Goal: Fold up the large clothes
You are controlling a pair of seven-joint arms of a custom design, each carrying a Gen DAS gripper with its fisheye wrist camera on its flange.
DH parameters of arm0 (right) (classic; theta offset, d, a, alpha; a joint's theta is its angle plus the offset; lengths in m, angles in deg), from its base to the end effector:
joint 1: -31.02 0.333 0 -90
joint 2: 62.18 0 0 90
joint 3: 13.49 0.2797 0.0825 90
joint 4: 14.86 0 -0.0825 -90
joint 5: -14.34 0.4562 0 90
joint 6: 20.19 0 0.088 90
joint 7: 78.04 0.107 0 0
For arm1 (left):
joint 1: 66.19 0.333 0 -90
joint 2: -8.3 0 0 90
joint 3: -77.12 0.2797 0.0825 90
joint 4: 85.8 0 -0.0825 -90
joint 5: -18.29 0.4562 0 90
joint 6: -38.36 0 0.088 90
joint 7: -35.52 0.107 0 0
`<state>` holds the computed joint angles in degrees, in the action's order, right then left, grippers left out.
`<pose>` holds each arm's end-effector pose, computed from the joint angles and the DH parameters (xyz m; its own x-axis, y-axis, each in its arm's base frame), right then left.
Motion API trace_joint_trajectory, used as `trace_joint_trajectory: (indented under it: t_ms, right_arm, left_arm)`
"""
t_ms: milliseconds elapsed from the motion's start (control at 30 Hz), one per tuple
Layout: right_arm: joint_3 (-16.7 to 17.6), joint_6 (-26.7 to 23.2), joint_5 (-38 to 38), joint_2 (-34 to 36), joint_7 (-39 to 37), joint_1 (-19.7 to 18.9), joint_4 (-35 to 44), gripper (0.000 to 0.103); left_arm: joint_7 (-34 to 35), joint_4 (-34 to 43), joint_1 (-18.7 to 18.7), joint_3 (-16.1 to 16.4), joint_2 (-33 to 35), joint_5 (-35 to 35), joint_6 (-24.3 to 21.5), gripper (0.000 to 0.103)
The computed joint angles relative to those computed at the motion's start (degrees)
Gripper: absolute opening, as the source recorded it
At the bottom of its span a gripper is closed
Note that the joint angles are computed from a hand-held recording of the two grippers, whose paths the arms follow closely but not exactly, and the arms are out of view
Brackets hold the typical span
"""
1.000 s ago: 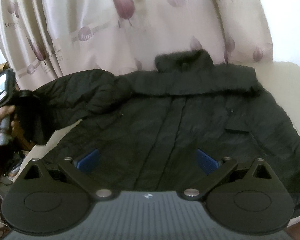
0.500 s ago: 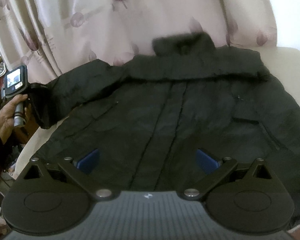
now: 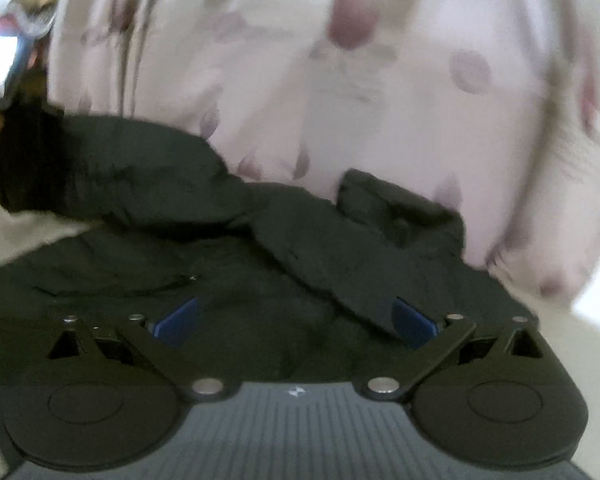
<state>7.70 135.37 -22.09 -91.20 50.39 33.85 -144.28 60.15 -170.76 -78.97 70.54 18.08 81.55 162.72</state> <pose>0.4817 0.2641 0.5969 0.1135 -0.9661 0.2319 -0.4508 -0.2581 -0.8545 0.6939 -0.2002 0.6109 0.4808 -0.8561 -0.1895 -0.4656 -0.0662 -0.8825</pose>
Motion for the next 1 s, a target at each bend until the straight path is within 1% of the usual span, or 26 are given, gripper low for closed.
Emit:
trace_joint_trajectory:
  t_ms: [33,67,100,167,200,267,333,367,400,433,500,533,567,600,633,667,700,733,767,800,833,867,900,967,1000]
  right_arm:
    - [1.75,-0.43,-3.23,2.86,-0.16,-2.06,2.35,0.103]
    - [2.55,-1.09,-5.94,5.04,-0.14,-2.92,4.09,0.103]
    - [3.34,-1.44,-9.45,8.07,0.22,-3.83,6.41,0.103]
    - [4.11,-1.04,-15.59,12.14,2.48,-4.82,9.25,0.103]
    - [4.68,-1.81,-19.01,14.67,3.67,-5.24,11.28,0.103]
    - [5.31,-4.4,-24.98,19.28,6.39,-5.34,15.29,0.103]
    - [4.7,-5.49,-28.36,23.21,8.04,-4.53,18.67,0.103]
    - [4.51,-7.23,-29.98,25.26,8.45,-3.85,20.6,0.103]
    - [4.29,-9.62,-31.41,27.66,8.06,-3.02,22.88,0.103]
    - [3.86,-10.98,-32.77,29.37,8.07,-2.17,24.45,0.103]
    - [2.71,-12.56,-34.39,31.97,7.46,-0.5,26.8,0.102]
    - [2.14,-13.86,-35.48,33.29,7.24,0.44,28.05,0.098]
    - [1.54,-15.3,-36.57,34.3,7.5,1.42,29.12,0.086]
    - [0.88,-16.65,-36.6,35.51,7.36,2.26,30.46,0.078]
    - [0.22,-17.19,-34.8,36.37,6.5,2.78,31.56,0.059]
    - [-0.38,-17.64,-32.4,36.98,5.46,3.22,32.41,0.046]
    - [-1.01,-18.21,-29.35,37.82,4.15,3.49,33.53,0.04]
    - [-1.72,-18.35,-27.94,38.07,3.66,3.88,33.87,0.028]
    - [-2.52,-18.73,-27.31,38.1,3.66,4.35,34.02,0.014]
    - [-3.45,-18.84,-26.99,37.33,4.36,4.7,33.51,0.01]
    - [-4.42,-18.07,-27.0,35.98,5.94,5.0,32.39,0.009]
    - [-5.82,-15.75,-28.03,32.92,10.11,4.93,29.69,0.007]
    - [-7.11,-14.78,-29.41,30.02,13.83,5.07,27.39,0.007]
    - [-9.69,-13.81,-30.16,23.68,19.32,5.26,22.46,0.007]
    - [-11.22,-13.52,-30.55,18.85,22.47,5.12,18.64,0.007]
  left_arm:
    - [0.4,-0.67,0.49,0.12,-0.49,-0.94,1.24,0.103]
    - [0.43,-1.55,1.13,0.29,-1.08,-1.99,2.8,0.103]
    - [0.78,-2.63,2.24,0.47,-1.93,-4.39,5.48,0.103]
    - [2.62,-5.92,4.72,0.74,-4.3,-10.34,11.69,0.103]
    - [2.92,-6.74,5.44,0.78,-4.84,-11.46,12.67,0.103]
    - [4.12,-8.05,6.43,0.73,-5.79,-11.72,13.47,0.103]
    - [4.0,-10.11,7.31,0.77,-7.3,-9.57,15.01,0.103]
    - [3.78,-11.03,7.71,0.71,-8.06,-8.01,15.38,0.103]
    - [3.48,-11.85,8.1,0.6,-8.79,-6.31,15.47,0.103]
    - [3.23,-12.71,8.56,0.49,-9.58,-5.24,15.73,0.103]
    - [2.36,-13.63,9.31,0.05,-10.82,-4.31,14.56,0.103]
    - [1.45,-14.14,9.63,-0.21,-11.43,-3.91,14.23,0.103]
    - [-0.43,-15.48,9.97,-0.45,-12.73,-3.23,14.5,0.103]
    - [-1.29,-16.53,10.31,-0.71,-13.77,-3.26,15.21,0.103]
    - [-1.77,-17.89,10.53,-1.08,-15.03,-3.7,16.12,0.103]
    - [-1.75,-19.08,10.77,-1.41,-16.07,-4.28,17.23,0.103]
    - [-2.04,-20.83,10.89,-1.81,-17.53,-4.86,19.06,0.103]
    - [-2.4,-22.59,11.06,-2.2,-18.92,-5.39,21.15,0.103]
    - [-2.33,-24.54,11.06,-2.61,-20.38,-6.39,23.53,0.103]
    - [-0.8,-26.08,10.62,-3.06,-21.26,-8.51,26.18,0.103]
    - [1.24,-27.65,10.02,-3.42,-22.0,-10.98,29.01,0.103]
    - [2.02,-28.92,9.83,-3.94,-22.54,-12.3,31.14,0.103]
    - [2.75,-30.47,9.38,-4.46,-23.05,-13.86,33.96,0.103]
    - [5.75,-32.85,8.36,-5.01,-23.22,-17.53,38.9,0.103]
    - [5.7,-33.89,8.47,-5.92,-23.27,-17.52,40.66,0.103]
